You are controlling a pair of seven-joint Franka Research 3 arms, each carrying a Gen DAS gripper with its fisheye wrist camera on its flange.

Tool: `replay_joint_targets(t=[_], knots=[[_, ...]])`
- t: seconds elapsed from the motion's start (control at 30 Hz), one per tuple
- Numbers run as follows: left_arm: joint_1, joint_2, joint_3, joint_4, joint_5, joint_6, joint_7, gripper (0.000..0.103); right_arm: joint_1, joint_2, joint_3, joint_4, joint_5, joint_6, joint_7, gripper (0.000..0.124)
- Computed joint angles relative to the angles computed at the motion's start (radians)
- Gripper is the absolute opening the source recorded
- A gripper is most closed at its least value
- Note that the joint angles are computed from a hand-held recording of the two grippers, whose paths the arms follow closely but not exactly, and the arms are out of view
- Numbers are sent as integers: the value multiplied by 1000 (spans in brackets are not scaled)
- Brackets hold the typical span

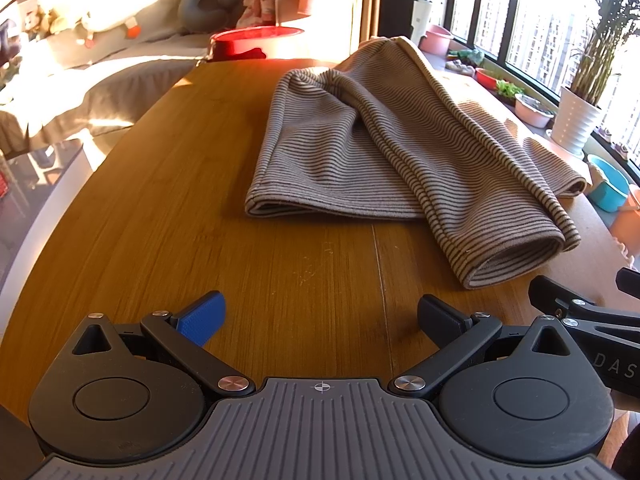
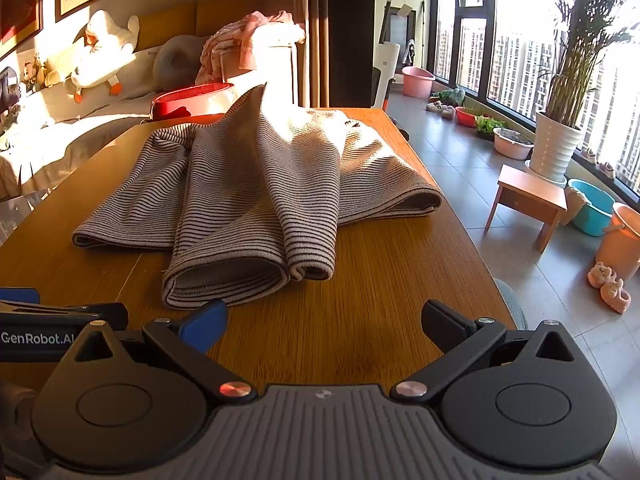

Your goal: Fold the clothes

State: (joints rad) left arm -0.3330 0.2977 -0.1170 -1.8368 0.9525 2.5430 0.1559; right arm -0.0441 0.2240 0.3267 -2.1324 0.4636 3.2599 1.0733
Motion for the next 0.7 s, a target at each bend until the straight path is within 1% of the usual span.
replay_joint_targets(t=[0.53,0.7], knots=[[-1,6,1,11,-9,-9,12,103,1,4,0,5,2,-4,-5,103],[-2,8,2,14,-9,-12,13,103,20,6,-18,9,-1,-7,-3,103]])
